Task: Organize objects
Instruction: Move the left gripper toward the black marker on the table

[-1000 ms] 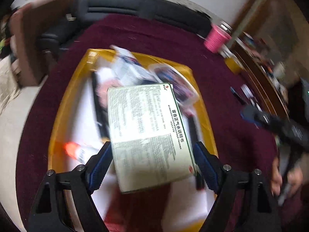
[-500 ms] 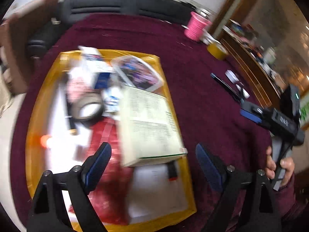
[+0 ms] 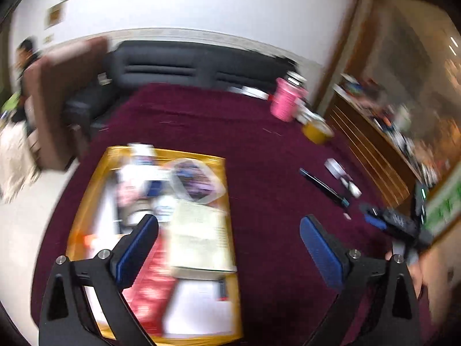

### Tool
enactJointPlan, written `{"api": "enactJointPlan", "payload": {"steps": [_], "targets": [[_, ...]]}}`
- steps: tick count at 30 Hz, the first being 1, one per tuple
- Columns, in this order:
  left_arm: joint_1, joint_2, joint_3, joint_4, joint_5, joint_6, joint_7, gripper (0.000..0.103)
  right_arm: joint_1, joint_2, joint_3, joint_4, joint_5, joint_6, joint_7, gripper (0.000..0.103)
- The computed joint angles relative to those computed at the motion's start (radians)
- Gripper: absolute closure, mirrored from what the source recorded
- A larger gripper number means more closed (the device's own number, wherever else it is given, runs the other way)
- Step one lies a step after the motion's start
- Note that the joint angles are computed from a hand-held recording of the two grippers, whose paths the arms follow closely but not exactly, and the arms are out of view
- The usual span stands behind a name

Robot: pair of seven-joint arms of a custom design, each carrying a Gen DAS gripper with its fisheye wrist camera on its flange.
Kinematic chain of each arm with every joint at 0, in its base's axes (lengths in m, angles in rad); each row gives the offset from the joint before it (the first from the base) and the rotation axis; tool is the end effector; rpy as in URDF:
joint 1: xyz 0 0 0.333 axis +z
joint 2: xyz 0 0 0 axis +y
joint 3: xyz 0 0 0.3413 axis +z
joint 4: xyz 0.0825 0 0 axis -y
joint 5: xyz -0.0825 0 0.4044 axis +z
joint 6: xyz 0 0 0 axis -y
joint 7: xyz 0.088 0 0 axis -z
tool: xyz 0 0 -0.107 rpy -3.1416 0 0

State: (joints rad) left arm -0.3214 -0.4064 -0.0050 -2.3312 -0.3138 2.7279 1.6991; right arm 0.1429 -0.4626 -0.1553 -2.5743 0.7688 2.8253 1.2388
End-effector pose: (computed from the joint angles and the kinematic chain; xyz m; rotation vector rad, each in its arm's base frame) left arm 0.4642 -0.1452 0.6036 -1.6370 2.0447 -1.0591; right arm 0.4409 -0.0448 0.4974 -1.3322 1.8938 -0.2539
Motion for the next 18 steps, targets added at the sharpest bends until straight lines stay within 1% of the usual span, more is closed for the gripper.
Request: {"api": "enactJointPlan", "payload": {"steps": [5,7,9,11,13,15,18], "targets": [[-0.078,0.070,-0.058,0.022,-0.005,0.004,0.059,0.005,-0.098,-0.026,0.008,-0.027,-0.081,-0.011,0.074,0.016],[-0.112,0.107,-0.066,0.032,-0.047,-0.032,0.087,0.005,-0.131,-0.025,0.018,-0.030,-0.125,-0.009,0.101,0.016],[-0.130,0.146,-0.087,0.043,-0.092,-0.067,0.104,0.005,-0.158,-0.018,0.029,-0.030,-0.170,-0.005,0.126,0.016],[-0.131,0.163,-0.117,0.038,-0.112,-0.073,0.113,0.005,-0.164,-0.008,0.030,-0.024,-0.199,-0.006,0.136,0.016],[-0.128,0.169,-0.138,0.026,-0.120,-0.070,0.119,0.005,-0.153,0.014,0.024,-0.006,-0.212,-0.008,0.129,0.016],[-0.125,0.164,-0.144,0.011,-0.132,-0.073,0.126,0.005,-0.139,0.049,0.023,0.028,-0.231,-0.026,0.109,0.016],[-0.110,0.154,-0.141,-0.005,-0.134,-0.084,0.119,0.005,-0.136,0.117,0.048,0.096,-0.283,-0.045,0.097,0.016]]}}
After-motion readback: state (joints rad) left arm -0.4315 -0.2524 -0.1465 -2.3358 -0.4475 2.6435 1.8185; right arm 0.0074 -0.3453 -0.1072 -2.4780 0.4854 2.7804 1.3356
